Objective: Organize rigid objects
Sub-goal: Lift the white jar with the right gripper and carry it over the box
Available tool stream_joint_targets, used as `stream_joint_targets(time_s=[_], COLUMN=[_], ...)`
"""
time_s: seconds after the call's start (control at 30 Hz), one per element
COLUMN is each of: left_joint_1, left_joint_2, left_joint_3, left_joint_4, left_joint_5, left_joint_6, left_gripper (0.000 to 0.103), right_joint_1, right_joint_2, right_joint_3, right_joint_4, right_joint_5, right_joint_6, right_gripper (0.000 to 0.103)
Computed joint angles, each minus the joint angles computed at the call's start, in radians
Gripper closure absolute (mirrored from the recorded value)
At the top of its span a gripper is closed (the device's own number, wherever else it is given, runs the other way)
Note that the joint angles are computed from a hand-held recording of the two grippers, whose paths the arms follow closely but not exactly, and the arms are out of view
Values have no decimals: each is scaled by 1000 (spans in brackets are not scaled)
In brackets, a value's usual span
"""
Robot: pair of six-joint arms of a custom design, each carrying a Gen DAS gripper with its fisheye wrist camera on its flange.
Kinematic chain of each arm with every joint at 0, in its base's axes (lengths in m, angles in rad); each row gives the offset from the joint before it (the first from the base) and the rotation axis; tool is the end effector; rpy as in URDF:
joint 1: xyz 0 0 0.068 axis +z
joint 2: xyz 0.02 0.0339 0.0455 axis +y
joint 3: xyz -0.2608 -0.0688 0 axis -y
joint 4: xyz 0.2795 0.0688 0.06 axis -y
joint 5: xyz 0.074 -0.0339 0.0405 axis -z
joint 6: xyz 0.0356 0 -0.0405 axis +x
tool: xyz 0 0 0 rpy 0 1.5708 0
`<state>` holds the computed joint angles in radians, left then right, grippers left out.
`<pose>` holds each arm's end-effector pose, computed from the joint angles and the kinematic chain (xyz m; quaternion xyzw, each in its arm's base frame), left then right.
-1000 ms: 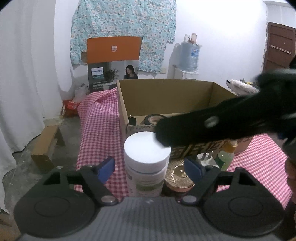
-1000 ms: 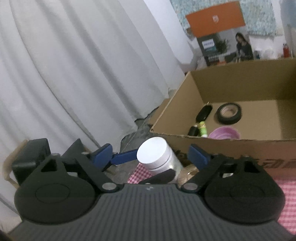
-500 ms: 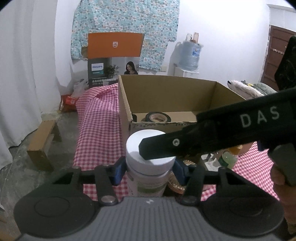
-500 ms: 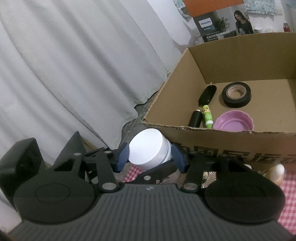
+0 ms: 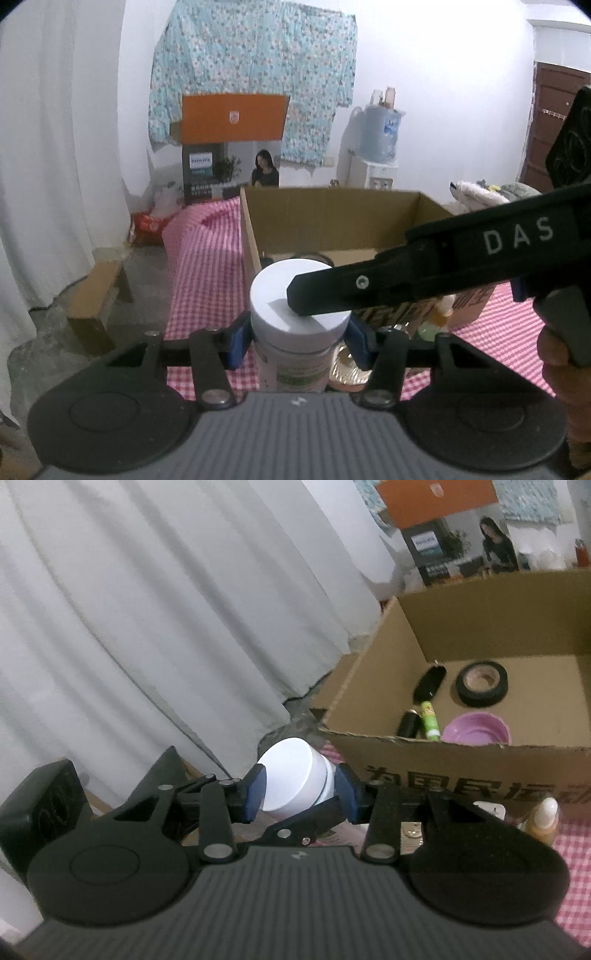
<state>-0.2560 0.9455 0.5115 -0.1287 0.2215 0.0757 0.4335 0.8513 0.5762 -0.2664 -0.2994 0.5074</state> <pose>0.2284 -0.0679 0.2039 0.1963 0.8495 -0.1396 0.4694 0.2007 0.1045 0.2358 -0.0416 0.8629 0.3363 0.3750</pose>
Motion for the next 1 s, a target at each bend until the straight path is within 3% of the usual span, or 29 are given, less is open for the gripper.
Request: stream_joint_targets(time_s=[0.23,0.37,0.5,0.8,1.0], left_joint_1=[-78,-133,-189,-273,-282], left_joint_2=[-111,-55,88,544,847], left_joint_3=[58,144,264,610,908], left_joint_4=[-84,-89,-68,-38,-159], left_joint_5=[-68,-82,-75,-64,-81], left_joint_6=[-4,-26,-45,-84,-87], left_gripper=[49,49,49,49,49], right_joint_1=[9,-59,-225,-645,-725], right_joint_2=[-178,-230,-218,77,380], right_joint_3=[49,107,189,366,480], right_joint_4=[-128,-207,-290,-342,-276], right_joint_5=[30,5,-101,-356,-393], right_joint_6=[-27,-69,-133,-302,-346], right_gripper=[62,62,61,61,61])
